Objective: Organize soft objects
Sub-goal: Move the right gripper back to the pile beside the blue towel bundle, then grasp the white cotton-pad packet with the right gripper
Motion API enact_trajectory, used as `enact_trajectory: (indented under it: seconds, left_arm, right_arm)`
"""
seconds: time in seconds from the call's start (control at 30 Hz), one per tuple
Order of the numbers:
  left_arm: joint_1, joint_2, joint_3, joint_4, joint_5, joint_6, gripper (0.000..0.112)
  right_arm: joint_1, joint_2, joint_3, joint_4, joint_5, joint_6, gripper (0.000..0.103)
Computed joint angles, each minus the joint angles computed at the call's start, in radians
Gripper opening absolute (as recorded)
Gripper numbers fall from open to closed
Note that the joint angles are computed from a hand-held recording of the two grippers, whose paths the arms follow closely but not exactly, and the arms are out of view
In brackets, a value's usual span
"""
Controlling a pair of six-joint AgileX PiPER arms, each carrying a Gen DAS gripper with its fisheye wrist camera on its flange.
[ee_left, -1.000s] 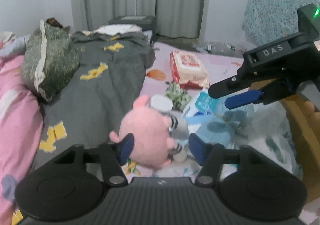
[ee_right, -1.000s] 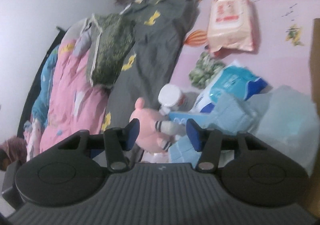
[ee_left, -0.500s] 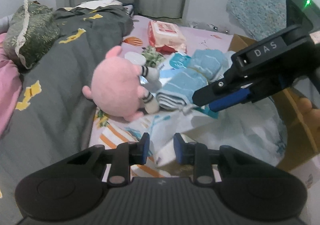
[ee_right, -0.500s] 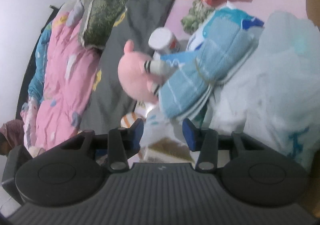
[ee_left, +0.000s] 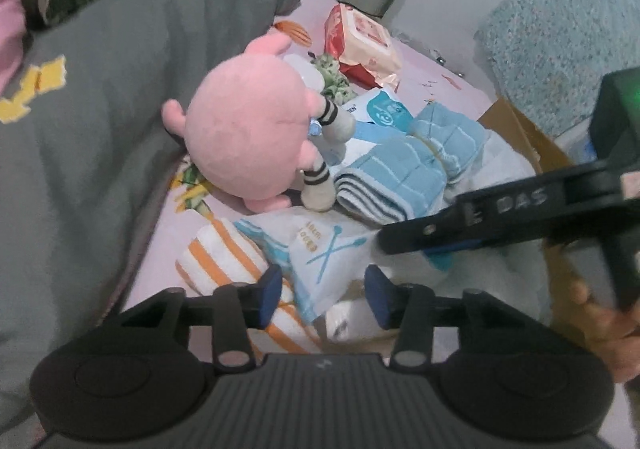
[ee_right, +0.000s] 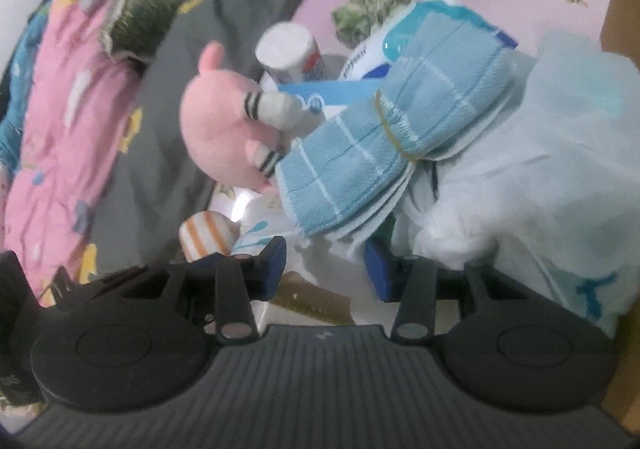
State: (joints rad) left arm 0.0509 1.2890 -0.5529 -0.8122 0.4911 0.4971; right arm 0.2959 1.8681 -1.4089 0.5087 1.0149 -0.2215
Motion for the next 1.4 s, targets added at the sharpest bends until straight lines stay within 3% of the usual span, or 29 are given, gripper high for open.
enact_trajectory:
  seconds: [0.07, 0.17, 0.33, 0.53, 0.8, 0.97, 1.1, 1.2, 1.27, 1.4]
  left_arm:
    - [0.016, 0.039, -0.020, -0.059, 0.028, 0.053, 0.060]
    - [-0.014, 0.085, -0.049, -0.043, 0.003, 0.013, 0.061]
    - [-0.057, 0.108, -0.071, 0.043, -0.036, -0.109, 0.049]
    - [-0.011, -0.007, -0.044, 0.023, -0.005, -0.095, 0.045]
    - [-0.037, -0.197, -0.065, 0.144, 0.053, -0.245, 0.045]
    - [-0.167, -0.272, -0.054, 0.216, -0.017, -0.343, 0.045]
    - [-0.367, -0.265, -0.031, 0.438, -0.118, -0.583, 0.047]
    - [-0.469, -0.206, -0.017, 0.587, -0.136, -0.741, 0.047]
    - [-0.471, -0.168, -0.002, 0.523, -0.136, -0.688, 0.047]
    - [-0.397, -0.141, 0.036, 0.255, -0.123, -0.418, 0.047]
  right_arm:
    - [0.018, 0.040, -0.044, -0.028, 0.023, 0.034, 0.048]
    - [0.027, 0.089, -0.098, -0.024, 0.054, 0.057, 0.058]
    - [0.023, 0.107, -0.106, 0.033, 0.057, 0.043, 0.064]
    - [-0.055, 0.051, -0.043, 0.202, 0.074, -0.069, 0.062]
    - [-0.140, -0.038, 0.005, 0.345, 0.146, -0.157, 0.060]
    - [-0.223, -0.134, 0.068, 0.387, 0.184, -0.221, 0.060]
    - [-0.291, -0.227, 0.126, 0.380, 0.194, -0.290, 0.059]
    - [-0.332, -0.275, 0.186, 0.344, 0.186, -0.334, 0.056]
    - [-0.348, -0.285, 0.226, 0.296, 0.184, -0.342, 0.052]
    - [-0.358, -0.277, 0.269, 0.238, 0.174, -0.336, 0.048]
